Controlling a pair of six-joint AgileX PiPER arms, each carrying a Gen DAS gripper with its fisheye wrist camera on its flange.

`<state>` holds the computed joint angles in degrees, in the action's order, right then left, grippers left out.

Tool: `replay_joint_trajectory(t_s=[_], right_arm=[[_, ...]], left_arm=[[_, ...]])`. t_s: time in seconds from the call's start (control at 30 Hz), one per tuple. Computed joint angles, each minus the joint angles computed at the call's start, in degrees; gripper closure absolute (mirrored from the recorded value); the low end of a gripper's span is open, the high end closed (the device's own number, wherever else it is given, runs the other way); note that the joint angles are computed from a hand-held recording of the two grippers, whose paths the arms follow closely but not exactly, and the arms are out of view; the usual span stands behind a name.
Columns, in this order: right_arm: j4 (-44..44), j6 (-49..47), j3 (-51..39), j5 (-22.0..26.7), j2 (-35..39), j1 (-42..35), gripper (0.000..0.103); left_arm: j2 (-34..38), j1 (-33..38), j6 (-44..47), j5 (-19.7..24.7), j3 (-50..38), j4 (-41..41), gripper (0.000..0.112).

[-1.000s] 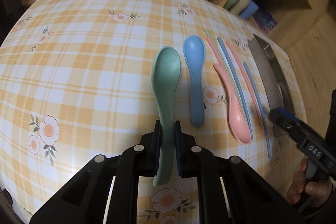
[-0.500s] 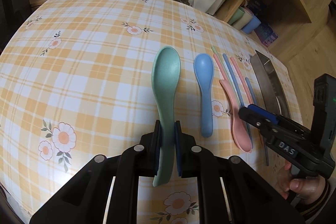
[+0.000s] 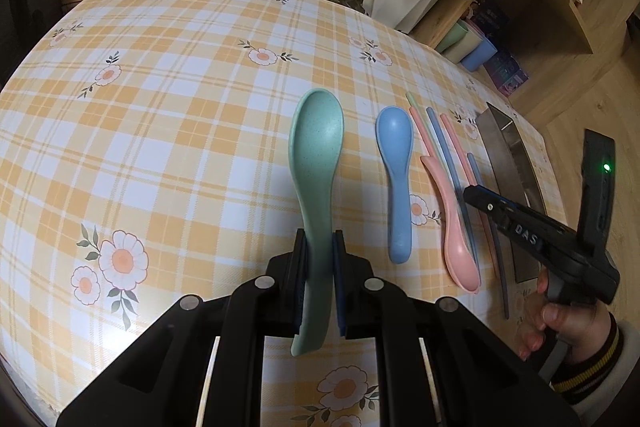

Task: Organize utensils
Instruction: 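Lower the right tool onto another green chopstick and close on it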

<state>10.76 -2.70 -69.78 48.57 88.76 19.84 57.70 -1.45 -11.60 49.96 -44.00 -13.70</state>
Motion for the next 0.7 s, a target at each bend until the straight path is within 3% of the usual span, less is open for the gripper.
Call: replay_joint_trajectory(t_s=[0.53, 0.7], right_arm=[[-4.24, 0.29, -7.66, 1.04, 8.50, 3.01, 0.097], [-4.58, 1.64, -7.87, -0.73, 9.44, 3.39, 0.097]], left_arm=[[0.56, 1.23, 1.48, 0.00, 0.25, -0.75, 0.100], [0.81, 1.57, 1.61, -0.31, 0.47, -0.95, 0.102]])
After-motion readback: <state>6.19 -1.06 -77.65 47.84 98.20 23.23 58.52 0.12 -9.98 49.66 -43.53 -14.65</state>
